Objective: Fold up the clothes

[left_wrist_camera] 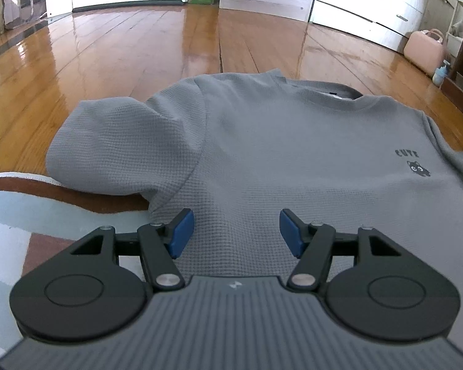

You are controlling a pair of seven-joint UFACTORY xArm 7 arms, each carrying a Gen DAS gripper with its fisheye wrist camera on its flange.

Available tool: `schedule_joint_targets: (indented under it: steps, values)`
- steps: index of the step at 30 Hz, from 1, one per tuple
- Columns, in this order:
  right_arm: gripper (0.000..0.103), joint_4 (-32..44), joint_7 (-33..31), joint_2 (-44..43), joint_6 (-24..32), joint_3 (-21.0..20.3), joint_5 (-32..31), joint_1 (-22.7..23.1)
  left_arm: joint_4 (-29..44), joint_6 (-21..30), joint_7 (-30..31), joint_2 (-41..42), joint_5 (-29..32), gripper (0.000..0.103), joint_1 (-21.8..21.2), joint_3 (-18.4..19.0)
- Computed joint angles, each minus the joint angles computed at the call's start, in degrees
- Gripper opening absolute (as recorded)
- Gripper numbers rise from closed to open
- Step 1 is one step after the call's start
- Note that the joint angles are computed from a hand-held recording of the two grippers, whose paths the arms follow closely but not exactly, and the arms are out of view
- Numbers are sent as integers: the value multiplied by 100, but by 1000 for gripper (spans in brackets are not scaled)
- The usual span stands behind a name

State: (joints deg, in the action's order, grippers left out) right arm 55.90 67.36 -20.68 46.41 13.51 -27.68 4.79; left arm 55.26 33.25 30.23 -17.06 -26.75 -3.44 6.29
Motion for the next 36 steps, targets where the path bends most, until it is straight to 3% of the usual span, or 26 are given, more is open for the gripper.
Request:
schedule_joint_targets:
  steps: [5, 8, 11, 14, 16, 17, 18, 20, 25, 32, 33, 34, 36]
  values:
    - [3, 141, 287, -244, 70, 41, -928, -477, 58, 18, -109, 62, -83, 61, 33, 26]
    - [3, 266, -172, -161, 77, -282, -531, -472, 98, 44, -170, 131, -119, 61, 57, 21]
    - [3, 531, -534, 7, 428, -452, 55, -454, 74, -4, -166, 129, 14, 61, 87, -40]
    - [20, 687, -103, 218, 472, -488, 478, -490, 86, -6, -116, 143, 44, 61, 83, -33]
    - [57, 133, 519, -176, -209, -662, 981, -484, 117, 31, -125, 167, -28, 61, 81, -6]
    - [58, -197, 755, -387, -702, -767, 1307, -482, 133, 51, -134, 180, -68, 62, 82, 4]
    - [58, -419, 819, -534, -1060, -937, 1591, -350, 145, 61, -143, 192, -104, 62, 85, 9]
    - [58, -471, 580, -623, -1184, -833, 1855, -404, 165, 79, -161, 213, -167, 62, 94, 13]
    - [58, 94, -508, -406, -155, -332, 1384, -239, 159, 67, -114, 213, -142, 62, 109, -21]
    - [57, -169, -810, -264, 344, 124, 369, -175, 144, 69, -97, 201, -183, 62, 117, -20]
    - [45, -184, -843, -201, 340, 152, 196, -169, 138, 63, -98, 197, -173, 62, 118, -25]
    - [7, -175, -996, -140, 304, 117, 72, -135, 139, 60, -93, 198, -162, 62, 118, -26]
    - [3, 107, -1269, -8, 661, 35, 1, 0, 151, 66, -78, 205, -141, 62, 122, -21]
